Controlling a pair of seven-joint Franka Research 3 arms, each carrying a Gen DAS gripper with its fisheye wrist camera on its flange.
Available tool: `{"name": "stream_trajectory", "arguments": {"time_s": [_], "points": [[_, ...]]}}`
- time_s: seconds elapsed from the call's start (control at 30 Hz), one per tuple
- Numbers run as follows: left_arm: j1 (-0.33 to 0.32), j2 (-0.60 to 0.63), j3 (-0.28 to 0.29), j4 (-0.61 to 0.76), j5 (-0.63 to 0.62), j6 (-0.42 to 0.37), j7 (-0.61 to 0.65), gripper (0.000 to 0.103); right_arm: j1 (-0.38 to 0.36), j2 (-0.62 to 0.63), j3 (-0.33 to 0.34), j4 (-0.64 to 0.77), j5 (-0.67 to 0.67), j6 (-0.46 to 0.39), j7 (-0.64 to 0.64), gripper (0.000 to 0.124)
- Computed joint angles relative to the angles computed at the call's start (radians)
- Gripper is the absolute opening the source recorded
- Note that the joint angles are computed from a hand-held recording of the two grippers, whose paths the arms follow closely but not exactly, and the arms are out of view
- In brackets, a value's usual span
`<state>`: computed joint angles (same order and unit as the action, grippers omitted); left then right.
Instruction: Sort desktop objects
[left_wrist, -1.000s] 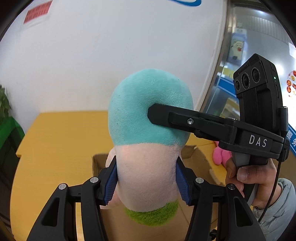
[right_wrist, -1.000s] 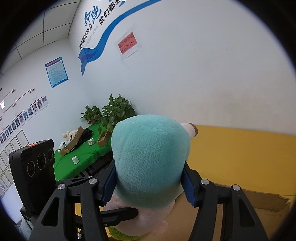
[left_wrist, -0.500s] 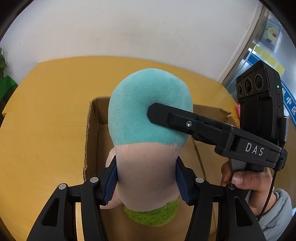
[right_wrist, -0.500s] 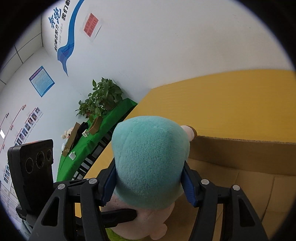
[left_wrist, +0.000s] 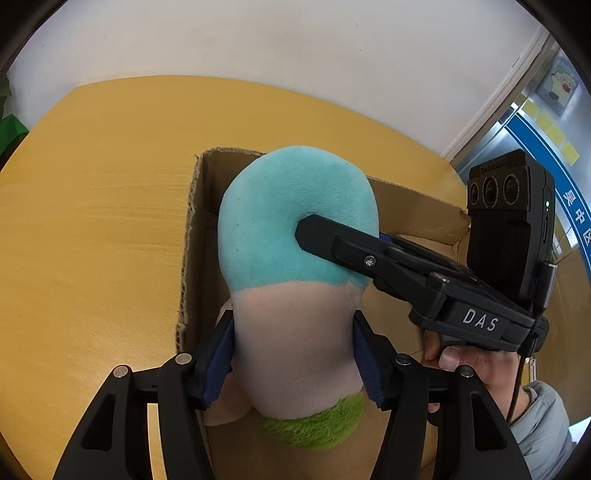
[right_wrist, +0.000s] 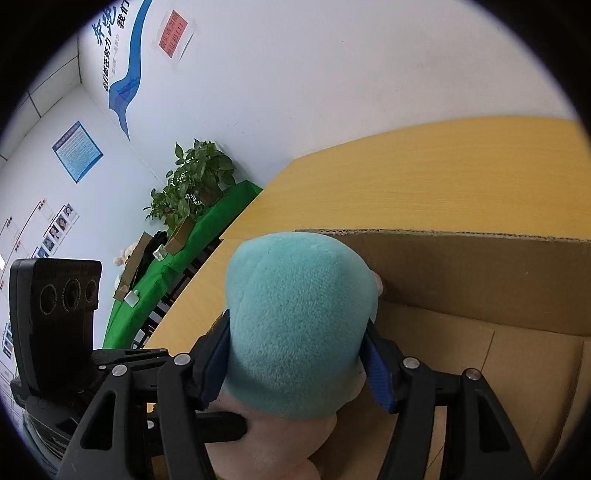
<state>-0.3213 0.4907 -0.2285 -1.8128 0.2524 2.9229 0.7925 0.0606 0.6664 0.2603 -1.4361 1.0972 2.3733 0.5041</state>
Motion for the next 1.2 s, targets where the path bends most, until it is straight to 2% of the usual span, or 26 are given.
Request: {"name": "stream_trajectory", "arguments": {"time_s": [0.1,0.13,0.17,0.2,0.33,0.37,0.4,0.47,0.5,0.53,0.57,0.73,0.77,0.83,0.9,0.93,0.97,1.03,1.1,1.2], "points": [[-0.016,-0.017,0.018,-0.025,0.012,0.015,-0.027,0.064,-0.015,-0.011,0.021,-0.018,0.048,0.011,-0.062,0.068],[0.004,-0.016,0.001,-0.025,0.033,0.009,-0.044,0.064,-0.022,-0.014,0.020,-0.025,0.059,0.006,-0.073,0.070],[-0.011,0.006,0.015,0.010,-0.017,0.020,0.003,0.064,-0.025,-0.014,0.018,-0.025,0.067,-0.001,-0.074,0.071],[-0.001,0.004,0.005,0.010,0.000,0.006,-0.018,0.064,-0.029,-0.014,0.016,-0.025,0.072,-0.011,-0.069,0.074],[-0.025,0.008,0.030,0.029,0.007,-0.004,-0.070,0.066,-0.061,-0.029,0.023,-0.039,0.148,-0.031,-0.093,0.074],[-0.026,0.004,0.035,0.021,0.014,-0.001,-0.075,0.066,-0.075,-0.033,0.031,-0.041,0.183,-0.046,-0.119,0.069],[-0.025,0.008,0.033,0.033,0.034,-0.017,-0.088,0.066,-0.073,-0.032,0.024,-0.036,0.185,-0.056,-0.119,0.054],[-0.079,0.030,0.073,0.092,0.063,-0.070,-0.111,0.067,-0.025,-0.014,-0.018,-0.005,0.100,-0.051,-0.048,0.034],[-0.079,0.054,0.091,0.137,0.037,-0.090,-0.066,0.067,-0.015,-0.009,-0.023,-0.003,0.078,-0.043,-0.037,0.034],[-0.064,0.056,0.076,0.146,0.079,-0.105,-0.092,0.067,-0.013,-0.003,-0.022,0.003,0.066,-0.045,-0.032,0.034],[-0.072,0.049,0.085,0.140,0.093,-0.101,-0.108,0.067,-0.012,-0.004,-0.019,0.004,0.061,-0.036,-0.033,0.034],[-0.158,-0.033,0.181,0.074,0.272,-0.095,-0.261,0.066,-0.011,0.009,-0.013,0.013,0.037,-0.013,-0.010,0.034],[-0.148,-0.043,0.174,0.076,0.289,-0.101,-0.265,0.066,-0.013,0.009,-0.009,0.012,0.037,-0.009,-0.012,0.034],[-0.170,-0.076,0.189,0.050,0.365,-0.113,-0.325,0.066,-0.018,-0.002,0.000,-0.003,0.049,0.009,-0.028,0.038],[-0.187,-0.097,0.190,0.045,0.435,-0.147,-0.373,0.066,-0.015,-0.029,0.008,-0.035,0.077,0.060,-0.063,0.048],[-0.215,-0.103,0.206,0.048,0.449,-0.166,-0.385,0.066,-0.018,-0.041,0.013,-0.047,0.094,0.074,-0.078,0.050],[-0.208,-0.131,0.188,0.016,0.506,-0.189,-0.435,0.066,-0.033,-0.070,0.024,-0.075,0.137,0.087,-0.104,0.054],[-0.227,-0.171,0.186,-0.029,0.594,-0.197,-0.510,0.067,-0.052,-0.120,0.025,-0.116,0.202,0.077,-0.120,0.062],[-0.243,-0.215,0.187,-0.075,0.703,-0.182,-0.607,0.070,-0.062,-0.200,0.004,-0.173,0.238,0.060,-0.121,0.067],[-0.257,-0.274,0.174,-0.132,0.851,-0.183,-0.753,0.076,-0.053,-0.366,-0.047,-0.306,0.250,0.082,-0.168,0.068]]}}
